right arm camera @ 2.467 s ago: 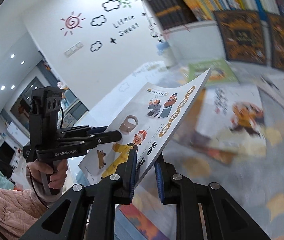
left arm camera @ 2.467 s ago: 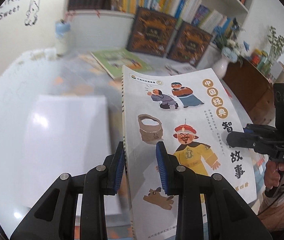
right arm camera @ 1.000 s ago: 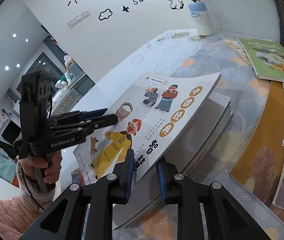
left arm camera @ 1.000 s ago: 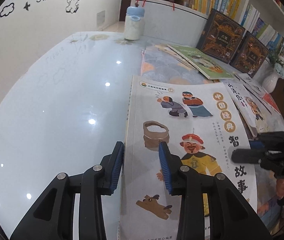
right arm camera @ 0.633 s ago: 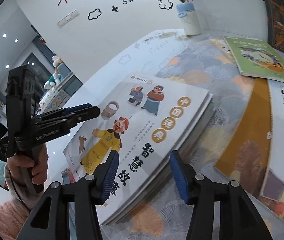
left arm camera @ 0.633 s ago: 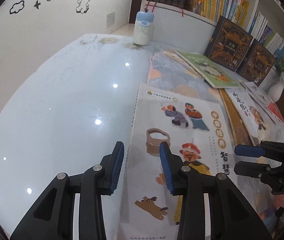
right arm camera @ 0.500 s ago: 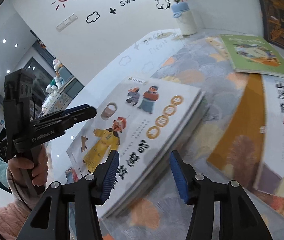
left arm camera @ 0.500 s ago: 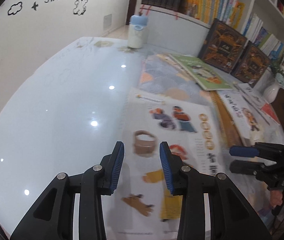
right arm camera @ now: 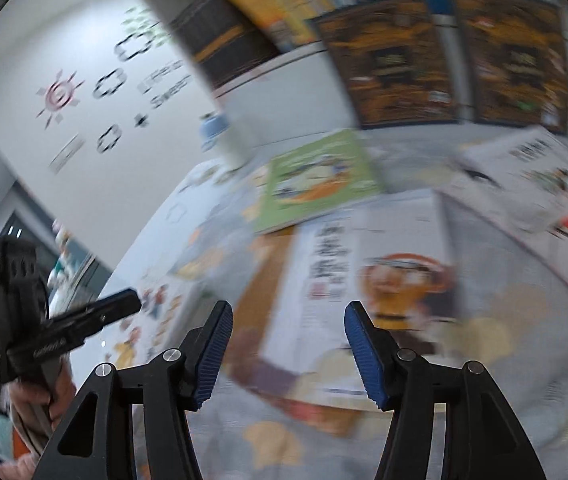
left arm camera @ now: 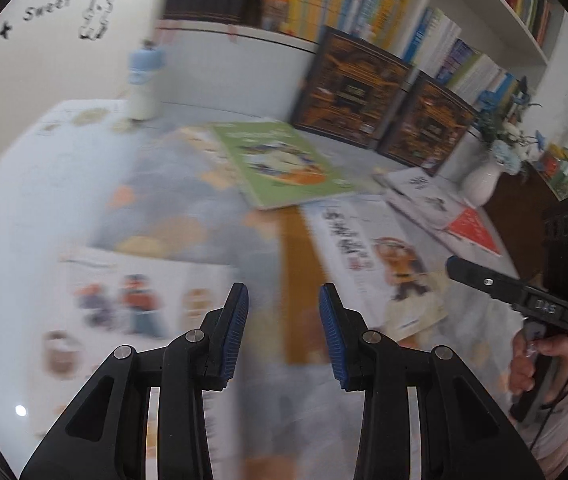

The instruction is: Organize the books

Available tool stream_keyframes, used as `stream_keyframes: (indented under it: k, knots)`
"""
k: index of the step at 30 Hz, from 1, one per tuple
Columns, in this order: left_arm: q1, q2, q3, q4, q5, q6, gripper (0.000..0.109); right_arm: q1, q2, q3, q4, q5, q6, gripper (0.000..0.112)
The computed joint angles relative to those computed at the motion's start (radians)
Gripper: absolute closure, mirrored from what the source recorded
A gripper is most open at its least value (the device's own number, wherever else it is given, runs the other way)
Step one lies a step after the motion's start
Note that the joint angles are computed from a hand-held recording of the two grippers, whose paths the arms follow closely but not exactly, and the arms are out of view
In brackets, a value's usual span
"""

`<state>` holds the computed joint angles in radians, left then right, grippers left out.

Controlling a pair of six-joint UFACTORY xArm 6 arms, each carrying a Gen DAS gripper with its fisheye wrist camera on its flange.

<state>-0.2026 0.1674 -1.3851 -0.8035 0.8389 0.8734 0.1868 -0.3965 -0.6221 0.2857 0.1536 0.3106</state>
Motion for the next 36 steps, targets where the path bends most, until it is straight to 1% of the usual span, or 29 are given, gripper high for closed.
stream_keyframes:
  k: [2,4,7,10,12,13,14,15,16,17,18,19,20,23,26,31,34,36]
  knots:
    - [-0.038,0.005,0.01,0.008,-0.017,-0.028,0.074,-0.037,-0.025,0.033,0.085,0.01,-0.068,0.056]
    - [-0.078,0.03,0.0,0.031,-0.031,-0.074,0.074,-0.069,-0.037,0.052,0.136,0.024,-0.119,0.056]
    - [-0.116,0.068,-0.023,0.063,-0.03,-0.141,0.074,-0.107,-0.033,0.061,0.182,0.041,-0.178,0.056]
    - [-0.155,0.104,-0.031,0.126,-0.084,-0.209,0.074,-0.128,0.01,0.04,0.265,0.058,-0.271,0.056]
    - [-0.174,0.132,-0.039,0.179,-0.117,-0.26,0.074,-0.138,0.046,0.014,0.296,0.075,-0.319,0.056]
    - [-0.178,0.15,-0.051,0.198,-0.117,-0.283,0.074,-0.142,0.065,0.004,0.289,0.078,-0.329,0.056]
    - [-0.179,0.169,-0.065,0.198,-0.108,-0.292,0.074,-0.143,0.081,-0.003,0.282,0.08,-0.332,0.056]
    - [-0.184,0.167,-0.052,0.164,-0.14,-0.259,0.073,-0.142,0.102,-0.017,0.315,0.094,-0.368,0.056]
    - [-0.188,0.167,-0.049,0.161,-0.153,-0.251,0.072,-0.136,0.111,-0.023,0.344,0.109,-0.392,0.053]
    - [-0.191,0.168,-0.052,0.173,-0.151,-0.255,0.072,-0.134,0.12,-0.024,0.333,0.109,-0.384,0.053]
    - [-0.19,0.17,-0.059,0.154,-0.128,-0.237,0.072,-0.127,0.119,-0.015,0.314,0.087,-0.377,0.053]
    - [-0.186,0.173,-0.068,0.126,-0.094,-0.213,0.069,-0.126,0.117,-0.014,0.29,0.093,-0.374,0.052]
    - [-0.191,0.162,-0.054,0.135,-0.101,-0.212,0.069,-0.127,0.111,-0.011,0.277,0.101,-0.366,0.052]
    - [-0.213,0.122,0.002,0.2,-0.146,-0.206,0.07,-0.127,0.078,0.01,0.3,0.124,-0.366,0.052]
    - [-0.206,0.069,0.063,0.181,-0.115,-0.157,0.07,-0.119,0.018,0.062,0.242,0.131,-0.299,0.052]
    - [-0.174,-0.057,0.204,0.141,-0.051,-0.035,0.07,-0.072,-0.161,0.198,0.188,0.176,-0.202,0.052]
    - [-0.128,-0.138,0.293,0.104,0.029,0.039,0.07,-0.023,-0.298,0.293,0.123,0.209,-0.105,0.052]
    - [-0.087,-0.193,0.351,0.085,0.091,0.077,0.07,0.017,-0.401,0.356,0.135,0.243,-0.069,0.052]
